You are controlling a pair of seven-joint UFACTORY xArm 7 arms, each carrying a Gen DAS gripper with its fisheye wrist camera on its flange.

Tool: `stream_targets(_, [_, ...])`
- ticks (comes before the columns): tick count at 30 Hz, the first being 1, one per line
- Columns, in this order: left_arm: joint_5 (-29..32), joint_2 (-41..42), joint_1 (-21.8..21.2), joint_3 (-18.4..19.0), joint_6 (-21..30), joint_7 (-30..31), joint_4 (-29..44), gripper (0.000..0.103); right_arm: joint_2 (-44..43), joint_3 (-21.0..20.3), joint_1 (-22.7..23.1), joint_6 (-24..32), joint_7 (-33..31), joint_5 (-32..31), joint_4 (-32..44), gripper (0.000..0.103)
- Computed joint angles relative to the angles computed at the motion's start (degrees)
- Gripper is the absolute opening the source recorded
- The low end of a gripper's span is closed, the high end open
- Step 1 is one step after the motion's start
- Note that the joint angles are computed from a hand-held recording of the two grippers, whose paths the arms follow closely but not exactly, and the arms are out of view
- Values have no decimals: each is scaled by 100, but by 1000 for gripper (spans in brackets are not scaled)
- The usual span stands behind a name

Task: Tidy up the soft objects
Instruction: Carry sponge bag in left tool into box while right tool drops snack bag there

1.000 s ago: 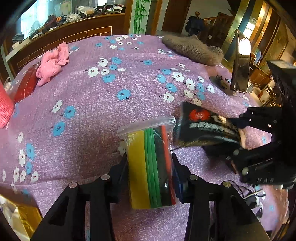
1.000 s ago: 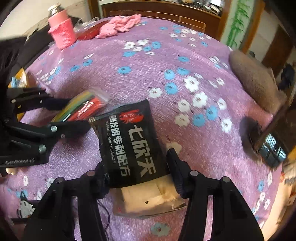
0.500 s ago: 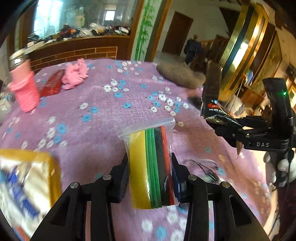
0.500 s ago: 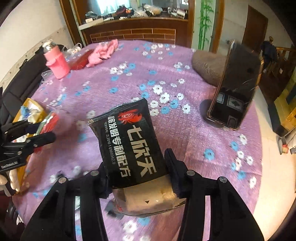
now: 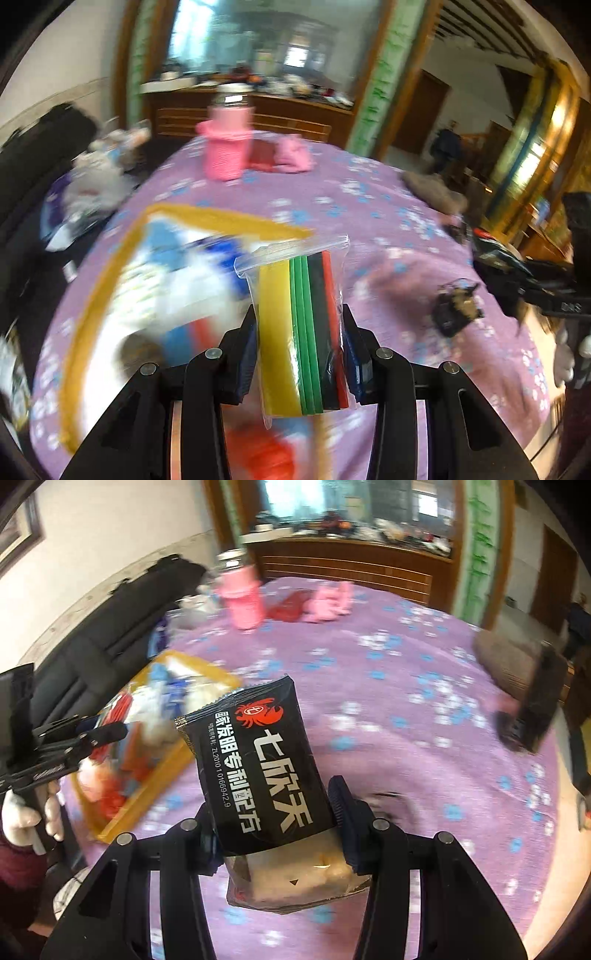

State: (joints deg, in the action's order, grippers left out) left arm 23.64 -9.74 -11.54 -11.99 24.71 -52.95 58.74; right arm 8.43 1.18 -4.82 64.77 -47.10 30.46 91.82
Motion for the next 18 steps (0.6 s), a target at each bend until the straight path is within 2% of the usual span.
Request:
stream_targets(4, [41, -949, 265, 20, 230, -362, -993, 39, -330, 190, 320, -115, 63, 59, -545, 47])
stream_targets(9, [-113, -1438, 512, -129, 473, -502, -1559, 39, -428, 315, 740, -219, 242, 80, -873, 47])
stream_targets(15, [-104, -1426, 769, -235, 565, -610, -1683, 40, -345, 470, 1173, -451, 502, -139, -961, 47])
stream_targets(18, [-17, -969, 881, -140, 292, -595, -1519, 41, -223, 560, 1386, -687, 716, -399, -923, 47])
